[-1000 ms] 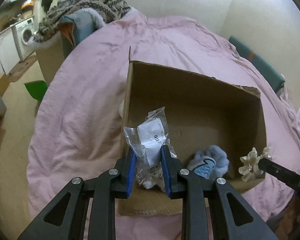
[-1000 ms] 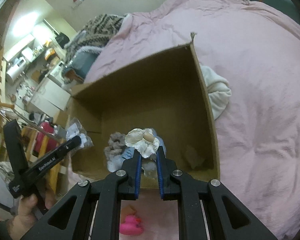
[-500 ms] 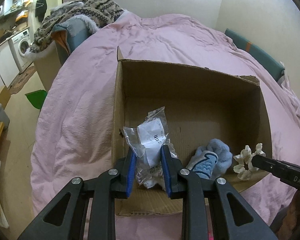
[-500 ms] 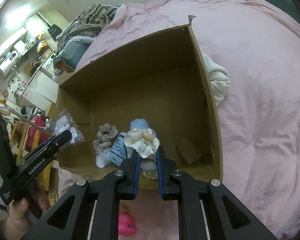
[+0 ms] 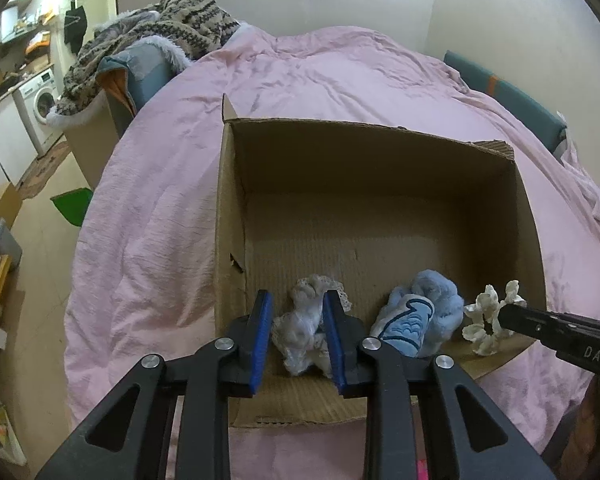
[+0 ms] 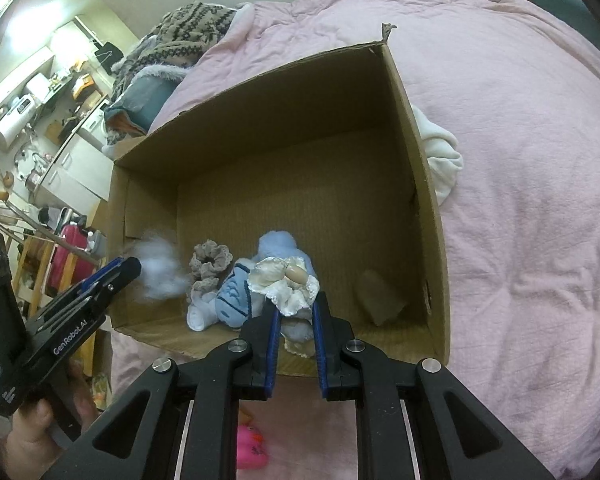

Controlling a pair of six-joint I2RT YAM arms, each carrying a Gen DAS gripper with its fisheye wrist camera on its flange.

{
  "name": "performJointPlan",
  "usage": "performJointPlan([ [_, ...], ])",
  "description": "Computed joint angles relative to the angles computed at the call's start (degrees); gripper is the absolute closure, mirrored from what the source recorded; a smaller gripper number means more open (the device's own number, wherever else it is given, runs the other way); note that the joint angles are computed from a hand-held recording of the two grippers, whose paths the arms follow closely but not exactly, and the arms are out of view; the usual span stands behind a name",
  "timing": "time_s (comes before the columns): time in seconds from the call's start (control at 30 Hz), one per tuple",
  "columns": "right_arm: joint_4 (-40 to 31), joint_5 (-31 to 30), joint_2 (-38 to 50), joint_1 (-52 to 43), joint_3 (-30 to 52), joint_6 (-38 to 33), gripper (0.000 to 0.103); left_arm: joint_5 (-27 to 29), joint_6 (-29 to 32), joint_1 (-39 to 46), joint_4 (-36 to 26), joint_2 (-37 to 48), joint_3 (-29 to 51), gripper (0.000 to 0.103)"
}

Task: Organize soft objects
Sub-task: 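Open both grippers to drop the scrunchie and bagged sock into the box, then withdraw both grippers from the box toward the pink duck and beige sponge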

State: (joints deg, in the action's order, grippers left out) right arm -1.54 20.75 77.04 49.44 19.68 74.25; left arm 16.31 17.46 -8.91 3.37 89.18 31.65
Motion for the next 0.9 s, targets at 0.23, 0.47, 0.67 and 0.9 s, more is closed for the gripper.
performJointPlan([
  [0.23,0.4,0.3,0.2,-0.4,-0.1,0.0,0.083,-0.8,-0.8,-0.1,0.8,-1.5,-0.9,0.054],
  [0.47,-1.3,4.2,-1.7,1.0,-0.1,0.9,0.031,-1.2,-1.0,-0.8,1.4,-4.1,-2.3,0.041],
  [0.67,-3.7,8.6,-5.1,2.1,-0.8,3.2,0.023,-0.7,-1.9,-0.1,1.2,-4.8,-2.3,0.039],
  [0.9,-4.5,8.0,-4.7,1.9,-0.2,3.2,0.023,-1.0,-2.0,0.3,1.1,-4.6,-2.0,0.039],
])
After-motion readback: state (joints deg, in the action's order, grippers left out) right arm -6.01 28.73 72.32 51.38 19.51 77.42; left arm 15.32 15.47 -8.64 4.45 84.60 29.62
